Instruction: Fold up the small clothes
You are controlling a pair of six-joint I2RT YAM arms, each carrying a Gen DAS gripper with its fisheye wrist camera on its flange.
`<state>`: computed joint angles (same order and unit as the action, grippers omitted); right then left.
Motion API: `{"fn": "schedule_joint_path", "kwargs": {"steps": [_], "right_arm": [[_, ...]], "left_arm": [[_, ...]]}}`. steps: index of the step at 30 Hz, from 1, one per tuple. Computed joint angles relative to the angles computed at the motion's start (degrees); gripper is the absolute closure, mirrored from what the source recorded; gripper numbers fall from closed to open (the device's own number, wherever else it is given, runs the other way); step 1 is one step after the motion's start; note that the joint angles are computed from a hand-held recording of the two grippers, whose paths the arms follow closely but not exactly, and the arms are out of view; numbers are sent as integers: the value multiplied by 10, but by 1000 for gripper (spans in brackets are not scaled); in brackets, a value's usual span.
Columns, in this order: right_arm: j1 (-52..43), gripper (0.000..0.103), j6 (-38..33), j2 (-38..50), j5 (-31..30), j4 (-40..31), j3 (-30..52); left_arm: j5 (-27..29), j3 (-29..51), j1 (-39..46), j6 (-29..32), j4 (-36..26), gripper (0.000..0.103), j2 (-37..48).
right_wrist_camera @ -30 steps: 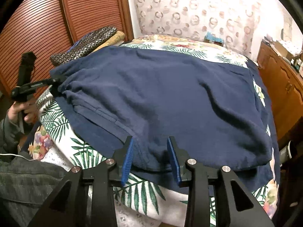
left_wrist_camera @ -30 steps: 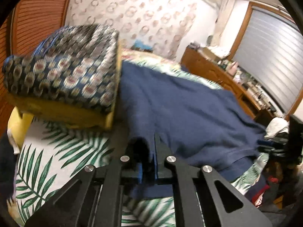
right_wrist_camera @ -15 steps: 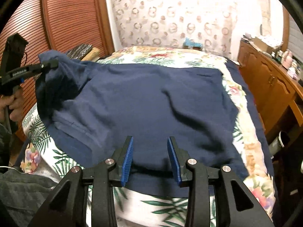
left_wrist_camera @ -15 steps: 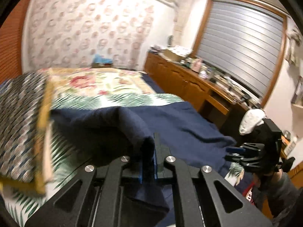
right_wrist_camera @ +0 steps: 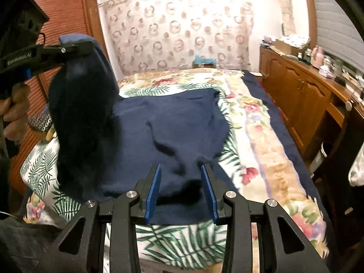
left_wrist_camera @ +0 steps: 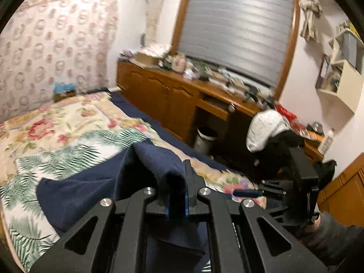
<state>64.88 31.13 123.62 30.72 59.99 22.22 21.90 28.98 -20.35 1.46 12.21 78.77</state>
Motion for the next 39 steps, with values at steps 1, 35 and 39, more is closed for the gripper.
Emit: {"fn": "schedule_joint_path", "kwargs": {"steps": [1, 35, 39], "right_arm": [[-2, 65, 1, 5, -1, 9, -5], [-70, 57, -197, 86, -20, -238, 279], [-84, 57, -200, 86, -42, -257, 294]], "left_arm": [[-13, 3, -13, 5, -1, 95, 10], [-4, -170, 234, 132, 239, 27, 211], [-31, -151, 231, 137, 261, 27, 276]]}}
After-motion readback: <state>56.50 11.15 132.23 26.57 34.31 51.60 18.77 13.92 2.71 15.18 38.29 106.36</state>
